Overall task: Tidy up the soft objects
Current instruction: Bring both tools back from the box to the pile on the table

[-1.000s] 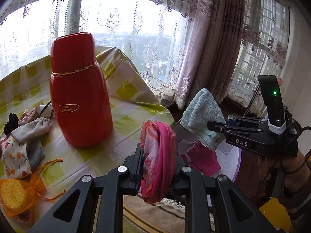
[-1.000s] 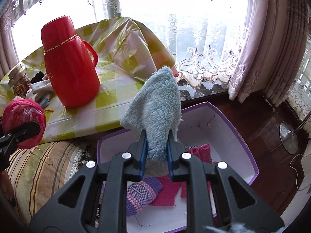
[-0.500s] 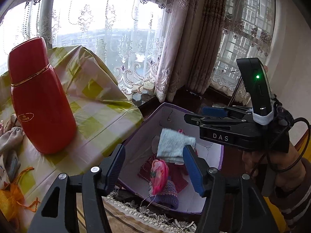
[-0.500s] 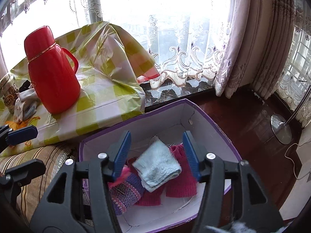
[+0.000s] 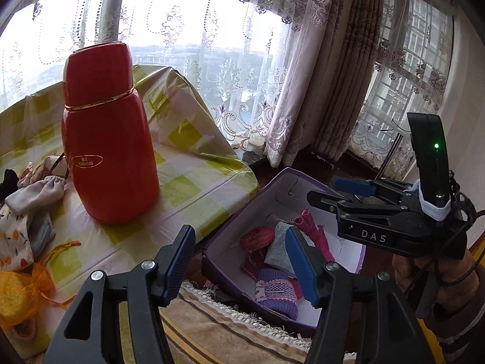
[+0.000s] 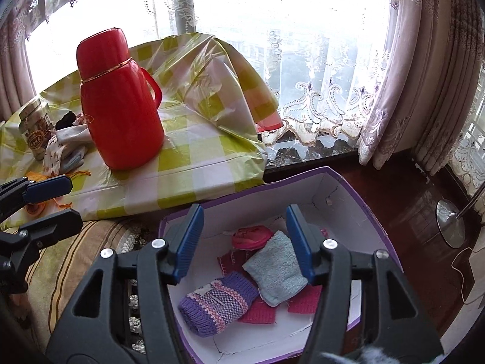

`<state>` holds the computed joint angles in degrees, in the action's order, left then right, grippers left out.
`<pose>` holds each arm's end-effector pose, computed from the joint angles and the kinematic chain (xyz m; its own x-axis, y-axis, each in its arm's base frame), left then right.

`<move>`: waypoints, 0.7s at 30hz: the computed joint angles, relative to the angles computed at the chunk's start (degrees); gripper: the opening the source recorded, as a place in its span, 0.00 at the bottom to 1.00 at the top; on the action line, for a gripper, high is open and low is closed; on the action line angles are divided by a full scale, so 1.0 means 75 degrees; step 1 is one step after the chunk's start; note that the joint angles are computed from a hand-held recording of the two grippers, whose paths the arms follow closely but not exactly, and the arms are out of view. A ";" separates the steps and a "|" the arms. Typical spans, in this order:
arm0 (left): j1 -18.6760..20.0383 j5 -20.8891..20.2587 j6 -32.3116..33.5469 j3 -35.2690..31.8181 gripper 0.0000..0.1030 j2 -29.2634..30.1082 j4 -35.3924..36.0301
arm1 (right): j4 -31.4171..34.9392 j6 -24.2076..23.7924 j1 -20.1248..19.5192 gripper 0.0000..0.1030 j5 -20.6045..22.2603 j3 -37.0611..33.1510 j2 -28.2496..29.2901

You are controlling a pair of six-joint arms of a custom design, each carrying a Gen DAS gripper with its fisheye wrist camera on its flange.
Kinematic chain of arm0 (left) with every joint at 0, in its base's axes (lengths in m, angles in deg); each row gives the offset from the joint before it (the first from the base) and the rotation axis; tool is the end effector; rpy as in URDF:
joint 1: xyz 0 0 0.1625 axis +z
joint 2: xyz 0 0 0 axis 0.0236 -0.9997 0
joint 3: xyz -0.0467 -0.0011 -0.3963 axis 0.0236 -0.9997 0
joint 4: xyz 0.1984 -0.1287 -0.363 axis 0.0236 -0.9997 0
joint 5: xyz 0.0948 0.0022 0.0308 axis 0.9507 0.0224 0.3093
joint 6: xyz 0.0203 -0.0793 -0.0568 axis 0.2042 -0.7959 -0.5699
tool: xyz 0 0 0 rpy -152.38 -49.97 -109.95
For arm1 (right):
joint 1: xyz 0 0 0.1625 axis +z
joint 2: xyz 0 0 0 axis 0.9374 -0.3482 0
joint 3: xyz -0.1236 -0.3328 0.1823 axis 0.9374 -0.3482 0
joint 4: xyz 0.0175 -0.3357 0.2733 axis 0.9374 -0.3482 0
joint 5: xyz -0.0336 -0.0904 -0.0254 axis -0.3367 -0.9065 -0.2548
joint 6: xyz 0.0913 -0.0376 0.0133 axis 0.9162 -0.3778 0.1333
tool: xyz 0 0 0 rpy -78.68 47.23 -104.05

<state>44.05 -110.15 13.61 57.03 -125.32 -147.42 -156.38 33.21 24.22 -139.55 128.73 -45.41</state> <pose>-0.3658 -0.6017 0.0534 -0.5771 0.7454 -0.3337 0.8167 0.5266 -0.2361 0.1033 -0.5368 0.3143 -0.7022 0.2574 0.6638 -0.3497 0.6875 -0.6365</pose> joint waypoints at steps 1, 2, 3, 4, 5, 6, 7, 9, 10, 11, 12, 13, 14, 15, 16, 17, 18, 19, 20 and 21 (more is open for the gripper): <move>0.0035 0.0033 -0.0039 0.0023 0.61 -0.0050 -0.0032 | 0.0065 0.0030 0.0025 0.58 0.0039 -0.0017 0.0025; 0.0072 0.0086 -0.0075 0.0032 0.61 -0.0085 -0.0079 | 0.0120 0.0043 0.0051 0.58 0.0060 -0.0032 0.0061; 0.0108 0.0153 -0.0107 0.0061 0.61 -0.0138 -0.0134 | 0.0174 0.0044 0.0085 0.58 0.0070 -0.0052 0.0099; 0.0146 0.0226 -0.0140 0.0092 0.61 -0.0197 -0.0180 | 0.0213 0.0034 0.0119 0.58 0.0081 -0.0076 0.0143; 0.0185 0.0308 -0.0186 0.0138 0.61 -0.0262 -0.0239 | 0.0276 0.0034 0.0150 0.58 0.0105 -0.0100 0.0175; 0.0228 0.0397 -0.0231 0.0180 0.61 -0.0332 -0.0281 | 0.0331 0.0032 0.0181 0.58 0.0132 -0.0124 0.0212; 0.0279 0.0491 -0.0271 0.0225 0.61 -0.0405 -0.0331 | 0.0375 0.0027 0.0217 0.58 0.0145 -0.0157 0.0258; 0.0373 0.0703 -0.0361 0.0310 0.61 -0.0550 -0.0434 | 0.0448 0.0017 0.0292 0.58 0.0166 -0.0225 0.0366; 0.0418 0.0840 -0.0406 0.0346 0.61 -0.0623 -0.0468 | 0.0491 0.0010 0.0329 0.58 0.0178 -0.0254 0.0414; 0.0452 0.1026 -0.0441 0.0387 0.61 -0.0701 -0.0497 | 0.0547 0.0008 0.0364 0.59 0.0195 -0.0292 0.0464; 0.0488 0.1211 -0.0460 0.0434 0.61 -0.0775 -0.0547 | 0.0608 0.0002 0.0398 0.59 0.0222 -0.0326 0.0511; 0.0530 0.1361 -0.0494 0.0479 0.61 -0.0852 -0.0597 | 0.0654 -0.0009 0.0430 0.58 0.0252 -0.0349 0.0553; 0.0588 0.1482 -0.0562 0.0504 0.61 -0.0931 -0.0605 | 0.0694 -0.0022 0.0461 0.59 0.0288 -0.0379 0.0600; 0.0648 0.1602 -0.0675 0.0534 0.61 -0.1021 -0.0591 | 0.0733 -0.0030 0.0490 0.59 0.0315 -0.0420 0.0660; 0.0722 0.1711 -0.0793 0.0608 0.61 -0.1144 -0.0613 | 0.0768 -0.0043 0.0520 0.59 0.0337 -0.0453 0.0715; 0.0785 0.1807 -0.0894 0.0663 0.61 -0.1240 -0.0660 | 0.0818 -0.0045 0.0549 0.59 0.0354 -0.0502 0.0777; 0.0844 0.1914 -0.0977 0.0734 0.61 -0.1343 -0.0735 | 0.0880 -0.0040 0.0576 0.59 0.0374 -0.0542 0.0835; 0.0905 0.2023 -0.1063 0.0789 0.61 -0.1440 -0.0802 | 0.0945 -0.0038 0.0601 0.59 0.0395 -0.0584 0.0894; 0.0963 0.2125 -0.1160 0.0832 0.61 -0.1533 -0.0850 | 0.1012 -0.0040 0.0618 0.59 0.0432 -0.0626 0.0950; 0.1028 0.2217 -0.1251 0.0866 0.61 -0.1615 -0.0893 | 0.1067 -0.0045 0.0643 0.59 0.0467 -0.0666 0.1009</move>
<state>51.76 -93.52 4.23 63.53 -137.43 -154.12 -148.38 32.87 29.04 -136.05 123.74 -37.84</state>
